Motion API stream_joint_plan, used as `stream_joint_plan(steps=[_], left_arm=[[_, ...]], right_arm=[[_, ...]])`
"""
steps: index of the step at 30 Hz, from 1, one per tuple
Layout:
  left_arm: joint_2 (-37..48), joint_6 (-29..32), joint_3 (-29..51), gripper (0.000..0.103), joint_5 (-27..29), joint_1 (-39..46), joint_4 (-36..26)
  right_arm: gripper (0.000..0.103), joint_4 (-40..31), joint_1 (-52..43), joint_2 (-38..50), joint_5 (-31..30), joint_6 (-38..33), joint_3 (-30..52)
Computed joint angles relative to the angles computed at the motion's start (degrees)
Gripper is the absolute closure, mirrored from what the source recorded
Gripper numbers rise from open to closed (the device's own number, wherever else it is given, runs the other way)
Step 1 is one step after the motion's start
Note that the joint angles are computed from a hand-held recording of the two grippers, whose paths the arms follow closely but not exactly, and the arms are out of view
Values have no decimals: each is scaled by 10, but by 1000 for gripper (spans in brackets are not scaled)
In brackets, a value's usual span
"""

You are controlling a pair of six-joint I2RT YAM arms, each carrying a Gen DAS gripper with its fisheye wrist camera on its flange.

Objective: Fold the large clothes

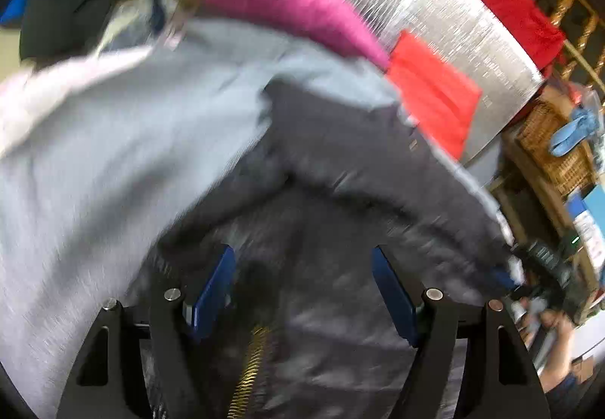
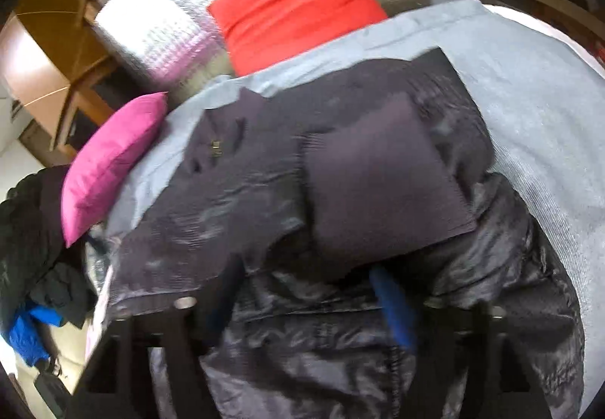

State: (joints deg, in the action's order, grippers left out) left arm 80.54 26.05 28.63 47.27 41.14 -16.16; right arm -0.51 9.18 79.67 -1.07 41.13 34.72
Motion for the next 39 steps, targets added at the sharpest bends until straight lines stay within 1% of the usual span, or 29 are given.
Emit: stream_joint_plan(steps=[2,3,4,5,6,7,8,10,13,15,16,17,18,19,20,21,22,23,25,26,28,30,32,33,34,35,36,37,39], left_arm=[[-62,-40,8,27,-14,-32,4],[-89,-78,16,26,-44,-72,26],[-93,-98,24,26,-68,-102,43],[-88,-123,34,25,-99,-138,67],[-69,-154,45,25,-146,-185,104],[-53,-167,52,25,-174,-212,121],[-17,-184,70,25,-221,-253,142],[48,-195,97,25,-278,-303,161],[149,-177,127,25,-389,-372,167],[171,-161,107,23,-432,-392,212],[167,-154,94,23,-443,-397,235],[167,-148,91,20,-451,-401,241],[168,-141,94,19,-454,-401,235],[166,-137,103,19,-453,-400,217],[158,-138,114,20,-448,-394,190],[138,-142,123,20,-424,-381,159],[117,-145,123,20,-397,-369,153],[96,-152,112,20,-383,-363,167],[57,-164,89,20,-375,-353,203],[63,-169,88,20,-380,-359,217],[99,-151,105,20,-390,-371,199],[172,-129,121,19,-463,-404,198],[187,-127,90,15,-473,-408,275],[187,-126,86,14,-483,-412,283],[181,-131,91,15,-482,-412,268],[172,-136,97,15,-478,-409,245],[156,-140,104,15,-467,-403,219],[135,-144,100,15,-456,-398,211],[79,-153,71,15,-424,-386,228]], right_arm=[[25,-15,-4,-14,-3,2,0],[25,-21,-10,-33,-9,10,-8],[25,-26,-12,-52,-10,20,-17],[25,-35,-17,-78,-13,25,-30],[25,-54,-17,-114,-11,33,-41],[25,-70,-17,-146,-14,35,-49],[25,-87,-12,-167,-15,35,-45],[24,-92,3,-195,-19,22,-34],[24,-54,-10,-148,-65,-7,5],[22,-11,-29,-80,-88,-21,31],[21,2,-44,-45,-112,-29,41],[21,5,-59,6,-129,-33,57],[21,-15,-69,53,-117,-35,73],[25,-23,-72,99,-112,-33,92],[26,0,-78,117,-118,-33,82],[26,-6,-66,106,-90,-45,84],[25,-43,-51,96,-69,-52,102],[25,-55,-44,83,-65,-54,108],[25,-52,-41,51,-63,-53,103],[25,-44,-36,30,-62,-52,101],[23,-31,-26,23,-64,-57,110],[21,-25,-22,41,-66,-65,119],[21,-37,-33,103,-76,-57,133],[21,-55,-36,144,-64,-57,148],[21,-36,-41,160,-76,-61,143],[21,-1,-36,151,-64,-76,121],[21,-17,-31,146,-56,-80,128],[22,-39,-26,144,-49,-76,141],[21,-46,-18,114,-41,-58,142]])
